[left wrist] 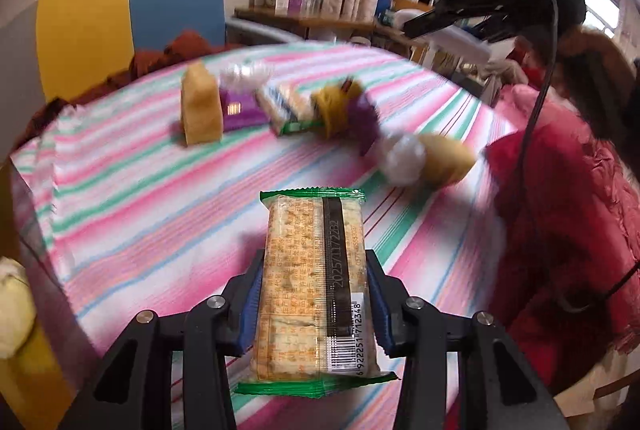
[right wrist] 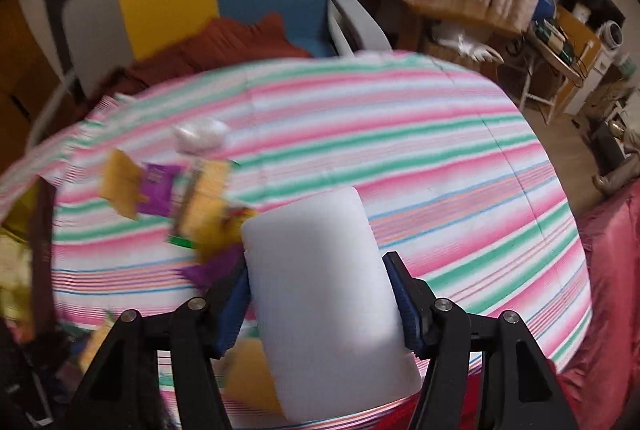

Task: Organize objects
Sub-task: 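Grasp the white sponge with the right tool while the left tool holds the cracker packet, then lower the cracker packet and sponge into the gold tray and release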

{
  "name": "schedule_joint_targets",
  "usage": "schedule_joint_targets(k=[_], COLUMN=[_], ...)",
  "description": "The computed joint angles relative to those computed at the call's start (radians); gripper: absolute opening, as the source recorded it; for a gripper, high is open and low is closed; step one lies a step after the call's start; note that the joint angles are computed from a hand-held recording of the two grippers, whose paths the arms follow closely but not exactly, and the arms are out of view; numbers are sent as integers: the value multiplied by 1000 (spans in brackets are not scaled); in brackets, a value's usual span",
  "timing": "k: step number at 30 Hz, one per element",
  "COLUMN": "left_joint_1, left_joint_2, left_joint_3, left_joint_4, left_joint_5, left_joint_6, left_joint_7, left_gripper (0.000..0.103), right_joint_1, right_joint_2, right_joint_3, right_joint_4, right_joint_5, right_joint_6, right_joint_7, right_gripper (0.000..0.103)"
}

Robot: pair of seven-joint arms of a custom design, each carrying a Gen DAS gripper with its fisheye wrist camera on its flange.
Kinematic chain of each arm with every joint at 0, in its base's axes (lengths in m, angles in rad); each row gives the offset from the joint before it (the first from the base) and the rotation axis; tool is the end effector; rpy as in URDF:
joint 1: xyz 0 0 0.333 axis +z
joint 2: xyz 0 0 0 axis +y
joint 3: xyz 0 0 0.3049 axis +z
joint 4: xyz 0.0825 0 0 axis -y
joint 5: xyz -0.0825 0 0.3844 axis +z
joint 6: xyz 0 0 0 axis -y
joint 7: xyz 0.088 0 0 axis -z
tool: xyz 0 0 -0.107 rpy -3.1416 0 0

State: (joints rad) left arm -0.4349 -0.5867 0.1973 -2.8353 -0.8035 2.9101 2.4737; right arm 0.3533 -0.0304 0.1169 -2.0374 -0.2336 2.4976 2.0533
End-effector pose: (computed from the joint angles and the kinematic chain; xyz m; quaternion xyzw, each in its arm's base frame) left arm 0.3754 -0.0501 0.4023 -0.5103 0.7737 -0.3516 0.1319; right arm 0.5201 0.2666 0.4994 -0.7295 0.6335 -0.1611 0.2015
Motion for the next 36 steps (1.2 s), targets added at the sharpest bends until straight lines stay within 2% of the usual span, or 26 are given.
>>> schedule_joint_targets(k=[2, 8, 12, 17, 26, 31, 34, 36], left_joint_1=[29, 170, 251, 361, 579, 639, 663, 677], left_joint_2=[-65, -233, -317, -390, -374, -337, -327, -330], left_joint_3=[-13, -53, -42, -8, 52, 77, 89, 76], left_joint_4=[-19, -76, -112, -133, -153, -156, -157, -167], left_joint_5=[11, 129, 204, 285, 388, 418, 428, 432], left_joint_6=[-16, -66, -77, -94, -62, -53, -59, -47], left_joint_7=[-22, -168, -241, -322, -429, -448, -452, -466], left_gripper=[45, 45, 45, 45, 45, 47, 48, 50], right_joint_1=[12, 63, 105, 168, 268, 326, 370, 394], right_joint_2=[-15, -22, 35, 126, 314, 440, 546, 613], right_joint_3=[11, 49, 68, 95, 134, 135, 131, 130], right_joint_4=[-13, -40, -3, 80, 310, 482, 640, 747], right_joint_5=[16, 73, 113, 184, 266, 275, 275, 282], right_joint_6=[55, 199, 256, 293, 240, 177, 120, 85], right_joint_7=[11, 41, 44, -16, -133, -167, -171, -181], right_gripper=[64, 64, 64, 64, 64, 64, 66, 69])
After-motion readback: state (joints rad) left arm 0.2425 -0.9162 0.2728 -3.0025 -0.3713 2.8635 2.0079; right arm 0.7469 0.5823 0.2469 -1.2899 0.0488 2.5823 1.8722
